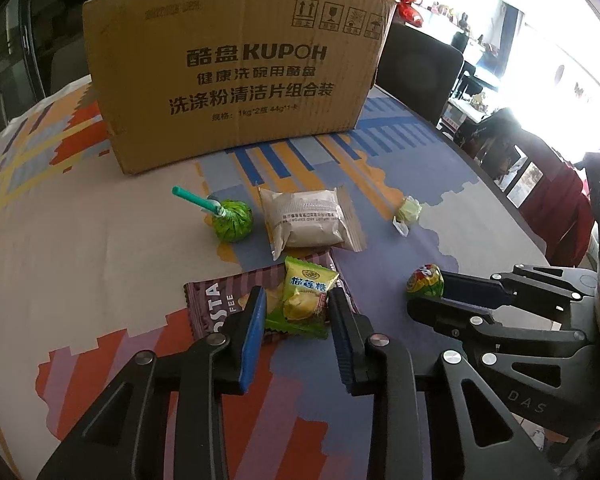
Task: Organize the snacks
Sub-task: 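Grasp the green lollipop with the right tool while the left tool grasps the small chip bag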
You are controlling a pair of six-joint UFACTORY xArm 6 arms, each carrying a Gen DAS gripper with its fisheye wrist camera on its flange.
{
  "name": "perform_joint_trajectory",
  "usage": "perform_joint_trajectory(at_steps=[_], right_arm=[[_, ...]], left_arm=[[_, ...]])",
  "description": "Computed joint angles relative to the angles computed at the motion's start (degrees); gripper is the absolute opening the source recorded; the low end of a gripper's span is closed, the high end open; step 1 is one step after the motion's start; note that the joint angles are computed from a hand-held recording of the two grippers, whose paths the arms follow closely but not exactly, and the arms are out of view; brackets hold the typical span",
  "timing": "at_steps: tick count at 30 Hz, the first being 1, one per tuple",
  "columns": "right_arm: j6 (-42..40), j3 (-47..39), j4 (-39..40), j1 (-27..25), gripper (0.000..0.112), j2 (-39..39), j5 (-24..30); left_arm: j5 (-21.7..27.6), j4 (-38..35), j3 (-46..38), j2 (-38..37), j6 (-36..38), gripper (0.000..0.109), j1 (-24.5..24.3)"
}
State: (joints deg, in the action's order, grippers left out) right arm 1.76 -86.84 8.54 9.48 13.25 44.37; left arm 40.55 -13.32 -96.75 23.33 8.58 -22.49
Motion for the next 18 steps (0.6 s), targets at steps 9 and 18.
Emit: perform_joint_trajectory(at_steps=[9,18], right_arm=[[-0.19,0.33,-0.13,-0.04,0.024,-0.19,-1.04],[-0.84,1.40,0.25,0.06,0.024,-1.92,-2.52]], left_arm=[[-0.44,0.10,0.79,-0.65,-1.10,0.029,-0.12],[-2.64,0.66,3.58,-3.89,-2.88,0.029,-0.27]])
